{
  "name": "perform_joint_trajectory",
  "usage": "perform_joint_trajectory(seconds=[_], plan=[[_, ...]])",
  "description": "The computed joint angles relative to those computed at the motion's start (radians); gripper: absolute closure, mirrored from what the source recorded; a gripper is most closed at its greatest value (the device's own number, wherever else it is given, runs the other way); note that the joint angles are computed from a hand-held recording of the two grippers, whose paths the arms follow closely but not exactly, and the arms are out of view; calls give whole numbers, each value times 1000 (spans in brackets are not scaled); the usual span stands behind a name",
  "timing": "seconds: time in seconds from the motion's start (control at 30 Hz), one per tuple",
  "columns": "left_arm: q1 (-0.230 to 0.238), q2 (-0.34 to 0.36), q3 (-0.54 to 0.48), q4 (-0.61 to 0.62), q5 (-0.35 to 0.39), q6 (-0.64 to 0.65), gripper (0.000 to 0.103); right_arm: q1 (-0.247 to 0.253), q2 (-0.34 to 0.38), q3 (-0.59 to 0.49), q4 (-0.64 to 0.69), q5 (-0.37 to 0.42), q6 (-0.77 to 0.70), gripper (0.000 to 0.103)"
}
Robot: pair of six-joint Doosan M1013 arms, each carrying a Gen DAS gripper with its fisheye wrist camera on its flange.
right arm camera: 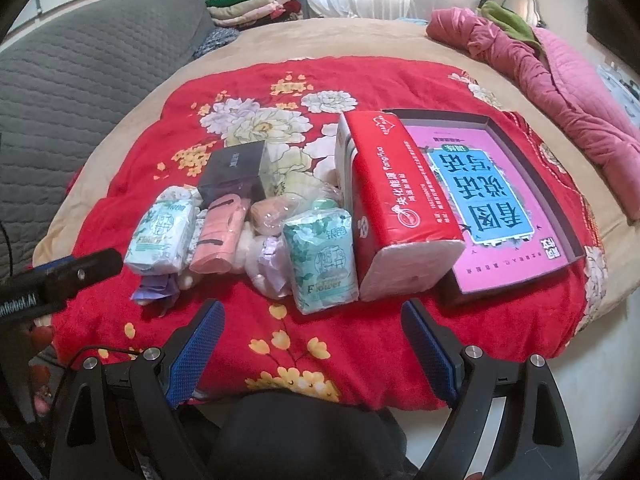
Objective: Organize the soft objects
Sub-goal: 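Reach the right tool to the green-white Flower tissue pack and grasp it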
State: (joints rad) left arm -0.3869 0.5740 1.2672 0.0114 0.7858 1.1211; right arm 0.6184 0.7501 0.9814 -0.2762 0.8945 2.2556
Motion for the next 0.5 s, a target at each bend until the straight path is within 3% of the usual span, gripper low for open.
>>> perform_joint_trajectory(seconds=[0.23, 0.5], plan=[[-22, 80, -135, 49, 144, 13, 2, -8, 21, -23, 41, -1, -25, 13], [-39, 135, -218, 122, 227, 6, 9, -21, 71, -94, 51, 31, -57, 13]])
